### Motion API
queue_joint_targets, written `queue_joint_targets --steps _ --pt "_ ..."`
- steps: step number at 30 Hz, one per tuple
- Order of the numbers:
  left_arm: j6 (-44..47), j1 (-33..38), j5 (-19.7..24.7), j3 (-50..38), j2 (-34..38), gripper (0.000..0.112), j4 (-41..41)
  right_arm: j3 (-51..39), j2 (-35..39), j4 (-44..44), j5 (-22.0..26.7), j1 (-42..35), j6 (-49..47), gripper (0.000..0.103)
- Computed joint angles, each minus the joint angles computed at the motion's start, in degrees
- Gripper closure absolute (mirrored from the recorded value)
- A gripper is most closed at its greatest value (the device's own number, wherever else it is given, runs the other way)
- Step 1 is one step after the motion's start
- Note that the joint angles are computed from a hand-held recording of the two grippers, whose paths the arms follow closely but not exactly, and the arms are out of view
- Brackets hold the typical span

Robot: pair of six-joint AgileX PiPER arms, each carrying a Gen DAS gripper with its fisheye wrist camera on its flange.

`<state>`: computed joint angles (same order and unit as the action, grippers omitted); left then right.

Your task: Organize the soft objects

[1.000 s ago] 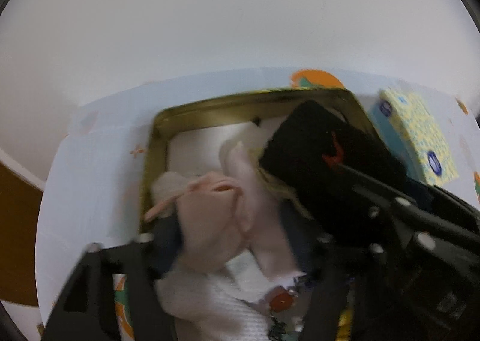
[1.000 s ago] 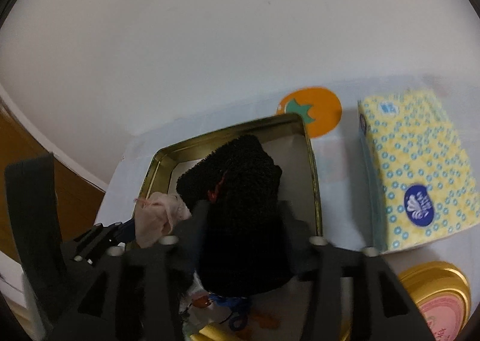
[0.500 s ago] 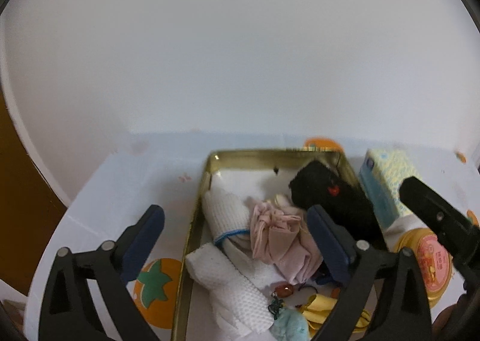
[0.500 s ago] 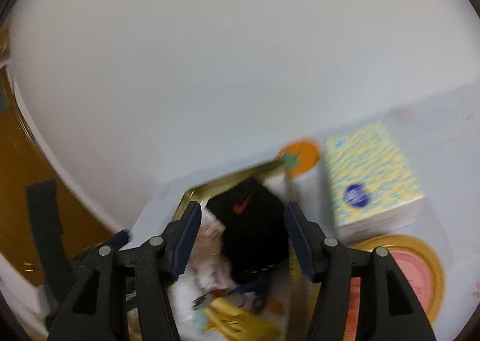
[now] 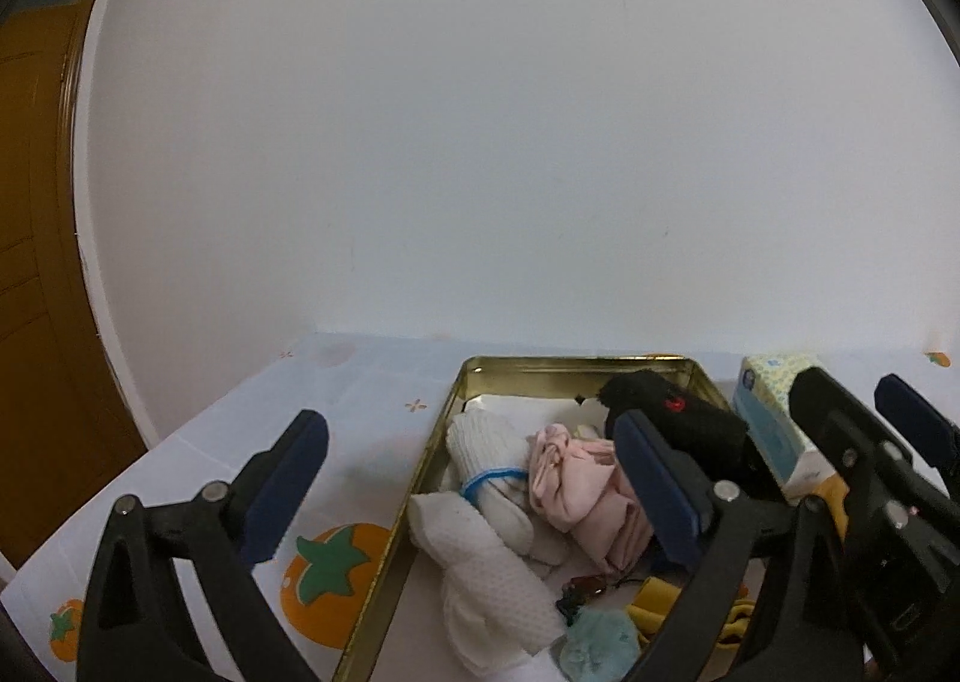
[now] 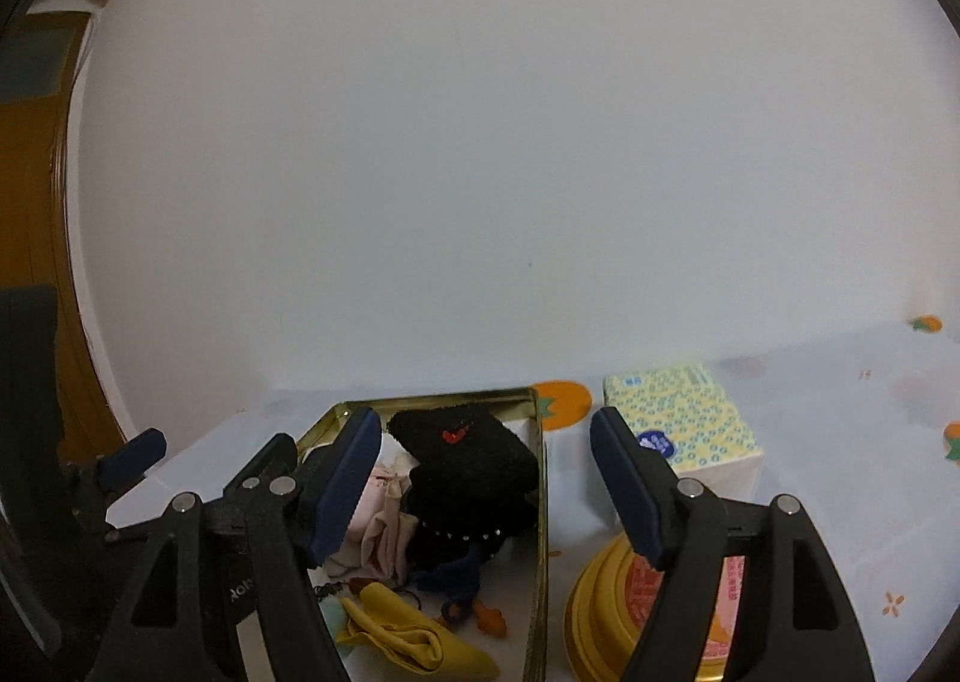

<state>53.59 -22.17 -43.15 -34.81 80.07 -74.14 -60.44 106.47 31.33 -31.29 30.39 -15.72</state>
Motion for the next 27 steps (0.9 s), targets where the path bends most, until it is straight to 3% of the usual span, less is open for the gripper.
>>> queue_joint_targets --steps 9,12,19,27 --pt "-2.59 -0.71 -0.83 2.45 -0.81 0.010 3.63 1.09 0.07 -3.03 -1.55 -0.44 2.98 0.028" --pt "-4.68 0.00 0.81 3.19 -0.96 0.010 5.76 0.57 0.90 -2.99 -1.93 -0.61 3.60 0.028" --pt "-9.19 -2.97 -4.76 6.01 0.05 0.010 8.91 4.96 -1.01 -2.76 -6.37 -0.06 5.28 0.028" --pt "-13.55 -3.45 -5.38 9.29 -2.49 0.010 11.05 11.96 -4.17 -1.86 -15.00 2.89 4.18 0.028"
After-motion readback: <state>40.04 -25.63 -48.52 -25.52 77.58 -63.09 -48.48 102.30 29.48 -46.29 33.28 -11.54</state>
